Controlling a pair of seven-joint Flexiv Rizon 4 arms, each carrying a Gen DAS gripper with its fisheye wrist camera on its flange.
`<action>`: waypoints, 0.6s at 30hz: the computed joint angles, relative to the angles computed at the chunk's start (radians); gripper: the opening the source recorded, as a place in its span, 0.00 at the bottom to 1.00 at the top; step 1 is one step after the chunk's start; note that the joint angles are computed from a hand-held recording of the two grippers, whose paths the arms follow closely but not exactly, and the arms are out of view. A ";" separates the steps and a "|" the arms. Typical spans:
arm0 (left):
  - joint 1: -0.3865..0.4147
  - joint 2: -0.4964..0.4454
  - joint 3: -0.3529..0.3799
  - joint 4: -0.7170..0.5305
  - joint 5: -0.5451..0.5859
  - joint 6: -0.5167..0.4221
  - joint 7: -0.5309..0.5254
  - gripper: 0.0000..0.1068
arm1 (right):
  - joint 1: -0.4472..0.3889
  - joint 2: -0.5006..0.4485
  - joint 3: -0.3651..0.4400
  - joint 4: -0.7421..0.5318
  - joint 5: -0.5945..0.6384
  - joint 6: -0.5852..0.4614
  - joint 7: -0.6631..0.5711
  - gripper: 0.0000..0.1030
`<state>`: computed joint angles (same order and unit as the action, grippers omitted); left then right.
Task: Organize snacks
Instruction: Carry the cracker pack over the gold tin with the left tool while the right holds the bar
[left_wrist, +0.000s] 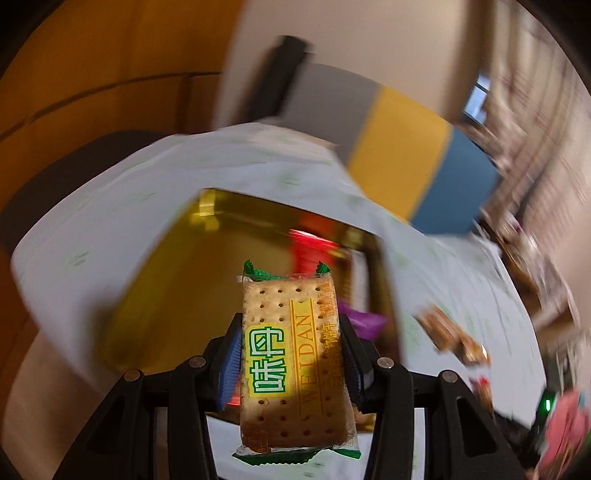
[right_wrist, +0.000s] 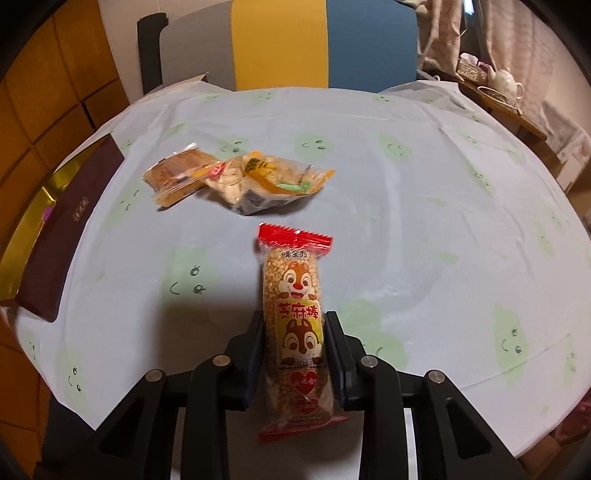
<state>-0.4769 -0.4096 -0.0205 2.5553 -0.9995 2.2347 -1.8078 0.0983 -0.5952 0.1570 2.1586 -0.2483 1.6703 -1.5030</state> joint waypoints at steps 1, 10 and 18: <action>0.007 0.006 0.002 0.018 -0.003 0.000 -0.025 0.45 | -0.002 -0.002 0.001 0.001 0.000 0.005 -0.003 0.31; 0.180 -0.022 0.007 0.026 0.309 -0.062 -0.245 0.45 | 0.025 -0.004 -0.028 0.019 -0.001 0.045 -0.012 0.31; 0.254 -0.094 0.036 -0.108 0.489 -0.206 -0.281 0.45 | 0.038 0.002 -0.041 0.023 -0.004 0.039 -0.006 0.31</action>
<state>-0.2231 -0.5032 0.0158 2.4471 -0.5100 2.0285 -2.0886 0.1366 -0.5929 0.1161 2.1820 -0.2522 1.7095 -1.5095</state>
